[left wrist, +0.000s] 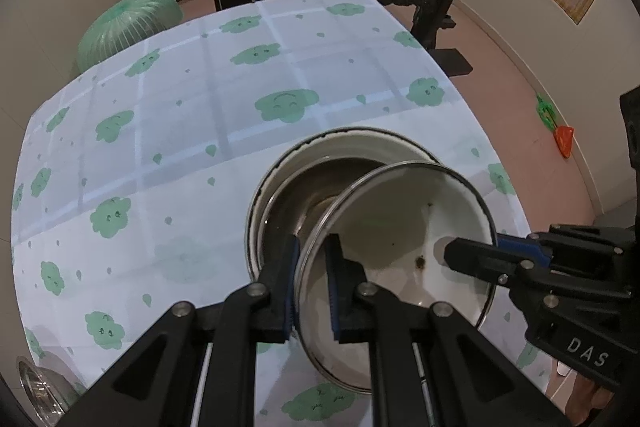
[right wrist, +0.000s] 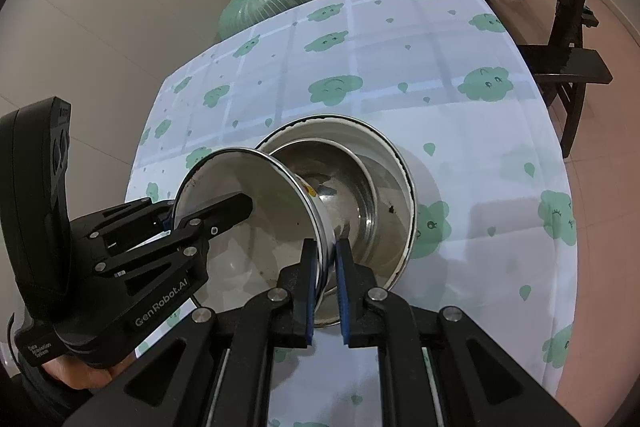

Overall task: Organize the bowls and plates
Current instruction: 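Lift the cream bowl with both tools over the Winnie-the-Pooh bowl, then lower the cream bowl into the Winnie-the-Pooh bowl with both tools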

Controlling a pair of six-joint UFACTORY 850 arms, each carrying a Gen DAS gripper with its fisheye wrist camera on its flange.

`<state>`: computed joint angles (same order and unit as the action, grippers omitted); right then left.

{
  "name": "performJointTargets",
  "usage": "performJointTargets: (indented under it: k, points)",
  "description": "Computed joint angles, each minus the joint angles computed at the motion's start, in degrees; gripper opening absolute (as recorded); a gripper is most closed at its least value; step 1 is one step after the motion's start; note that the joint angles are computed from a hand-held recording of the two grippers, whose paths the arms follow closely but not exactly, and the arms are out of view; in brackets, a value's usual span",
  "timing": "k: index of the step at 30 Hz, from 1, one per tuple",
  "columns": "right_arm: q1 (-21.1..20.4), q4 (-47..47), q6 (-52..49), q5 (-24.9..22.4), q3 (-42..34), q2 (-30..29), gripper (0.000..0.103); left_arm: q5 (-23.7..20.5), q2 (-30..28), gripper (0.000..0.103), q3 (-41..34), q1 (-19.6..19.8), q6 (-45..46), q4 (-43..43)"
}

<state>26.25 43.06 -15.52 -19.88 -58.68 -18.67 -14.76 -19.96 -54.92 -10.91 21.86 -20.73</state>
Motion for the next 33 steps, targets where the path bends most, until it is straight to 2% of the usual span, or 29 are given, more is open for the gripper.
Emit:
performJointTargets:
  k: [7, 13, 33]
  points:
    - [-0.45, -2.03, 1.31, -0.81, -1.47, -2.14, 0.01, -0.53, -2.52, 0.01, -1.45, 0.07, 0.0, -0.54]
    - [-0.44, -6.93, 5.03, -1.06, -2.77, -3.75, 0.01, -1.5, -4.46, 0.01, -2.57, 0.35, 3.38, -4.59]
    - [-0.41, -14.9, 10.72, -2.65, -5.78, -6.8, 0.01, -3.05, -7.66, 0.011, -4.82, 0.64, 3.39, -4.65]
